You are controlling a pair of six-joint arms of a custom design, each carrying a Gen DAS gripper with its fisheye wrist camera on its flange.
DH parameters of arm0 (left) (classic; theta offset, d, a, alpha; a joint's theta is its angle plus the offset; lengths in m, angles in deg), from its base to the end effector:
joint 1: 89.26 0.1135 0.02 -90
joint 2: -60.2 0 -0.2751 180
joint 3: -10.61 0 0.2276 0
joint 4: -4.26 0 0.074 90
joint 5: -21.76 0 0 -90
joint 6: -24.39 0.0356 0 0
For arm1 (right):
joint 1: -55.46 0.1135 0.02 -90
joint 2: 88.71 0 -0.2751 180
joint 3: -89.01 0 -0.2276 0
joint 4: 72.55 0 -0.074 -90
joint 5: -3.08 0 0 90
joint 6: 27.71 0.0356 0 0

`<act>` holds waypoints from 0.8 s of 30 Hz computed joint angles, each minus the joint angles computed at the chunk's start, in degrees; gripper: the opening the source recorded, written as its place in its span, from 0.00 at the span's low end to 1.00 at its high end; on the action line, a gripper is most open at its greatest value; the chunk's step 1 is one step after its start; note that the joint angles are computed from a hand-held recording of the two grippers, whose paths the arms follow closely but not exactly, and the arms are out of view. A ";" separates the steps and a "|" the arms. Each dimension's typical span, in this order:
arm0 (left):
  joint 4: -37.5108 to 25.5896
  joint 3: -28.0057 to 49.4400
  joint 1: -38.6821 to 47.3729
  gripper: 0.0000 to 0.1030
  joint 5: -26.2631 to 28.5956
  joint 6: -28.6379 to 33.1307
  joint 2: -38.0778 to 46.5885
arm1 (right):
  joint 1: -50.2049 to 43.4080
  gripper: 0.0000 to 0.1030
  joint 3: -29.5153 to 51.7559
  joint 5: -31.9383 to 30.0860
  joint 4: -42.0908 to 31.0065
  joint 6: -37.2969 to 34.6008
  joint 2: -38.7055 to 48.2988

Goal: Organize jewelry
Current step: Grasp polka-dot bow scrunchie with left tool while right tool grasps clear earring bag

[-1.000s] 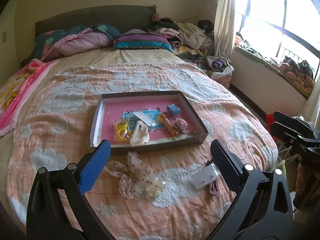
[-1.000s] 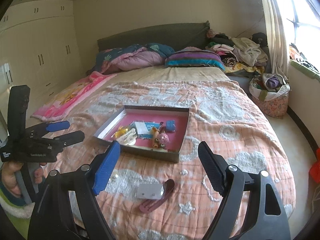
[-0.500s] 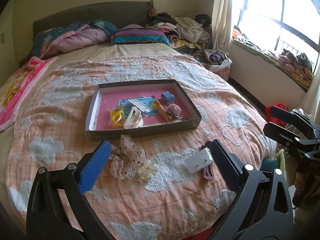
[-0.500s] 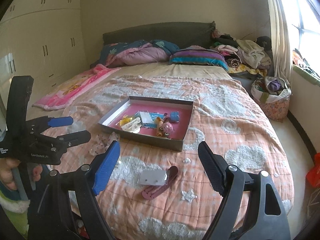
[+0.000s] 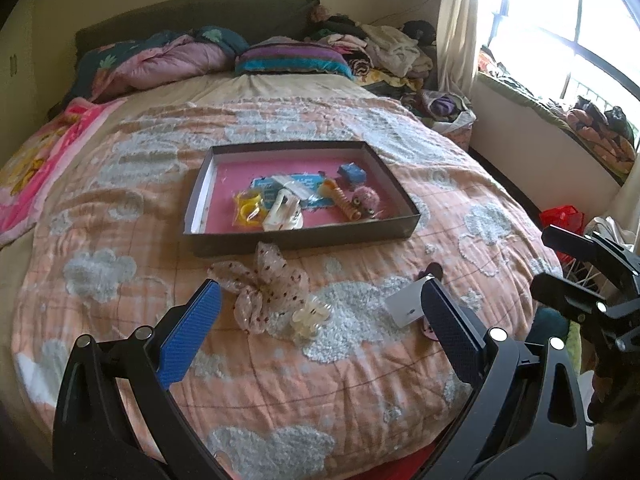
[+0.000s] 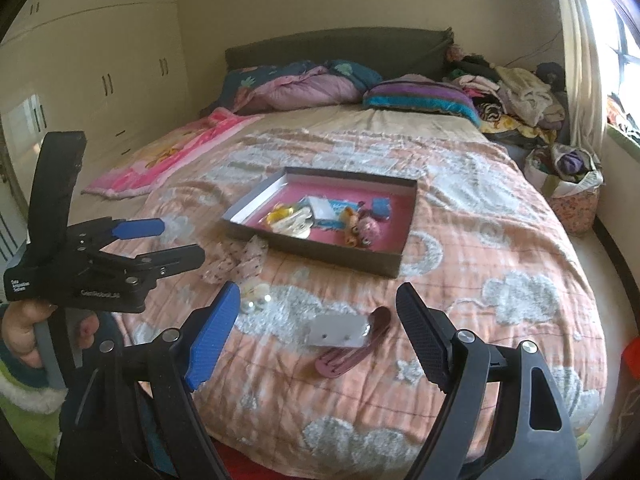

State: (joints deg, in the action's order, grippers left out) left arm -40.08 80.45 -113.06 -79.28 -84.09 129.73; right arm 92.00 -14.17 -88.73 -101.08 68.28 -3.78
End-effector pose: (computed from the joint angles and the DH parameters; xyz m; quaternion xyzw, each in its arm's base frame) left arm 0.2129 -0.0865 0.2967 0.0050 0.9171 -0.0576 0.3945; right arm 0.2475 0.1848 0.2900 -0.2422 0.8600 0.1760 0.4133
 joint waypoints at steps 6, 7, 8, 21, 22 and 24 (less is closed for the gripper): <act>0.74 -1.47 2.16 0.91 1.92 -0.14 0.33 | 0.82 0.77 0.64 -1.33 0.16 0.63 2.47; 1.02 -1.77 2.59 0.91 2.28 -0.14 0.56 | 0.93 0.77 0.70 -1.42 0.21 0.71 2.95; 1.18 -1.91 2.86 0.91 2.49 -0.14 0.79 | 0.94 0.77 0.65 -1.64 0.31 0.89 3.40; 8.28 -5.62 10.18 0.91 8.40 -0.84 7.10 | -3.96 0.77 2.29 -8.62 0.05 7.09 14.08; 8.99 -5.82 10.76 0.91 8.87 -1.01 7.90 | -4.27 0.77 2.48 -8.85 0.12 7.58 15.02; 10.98 -6.47 12.04 0.91 10.47 -1.12 9.36 | -4.73 0.77 3.37 -9.47 0.03 8.41 17.00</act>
State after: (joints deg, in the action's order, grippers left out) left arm -29.10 73.99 -101.02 -68.81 -85.20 139.09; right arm 87.27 -10.80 -98.20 -101.05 76.69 13.22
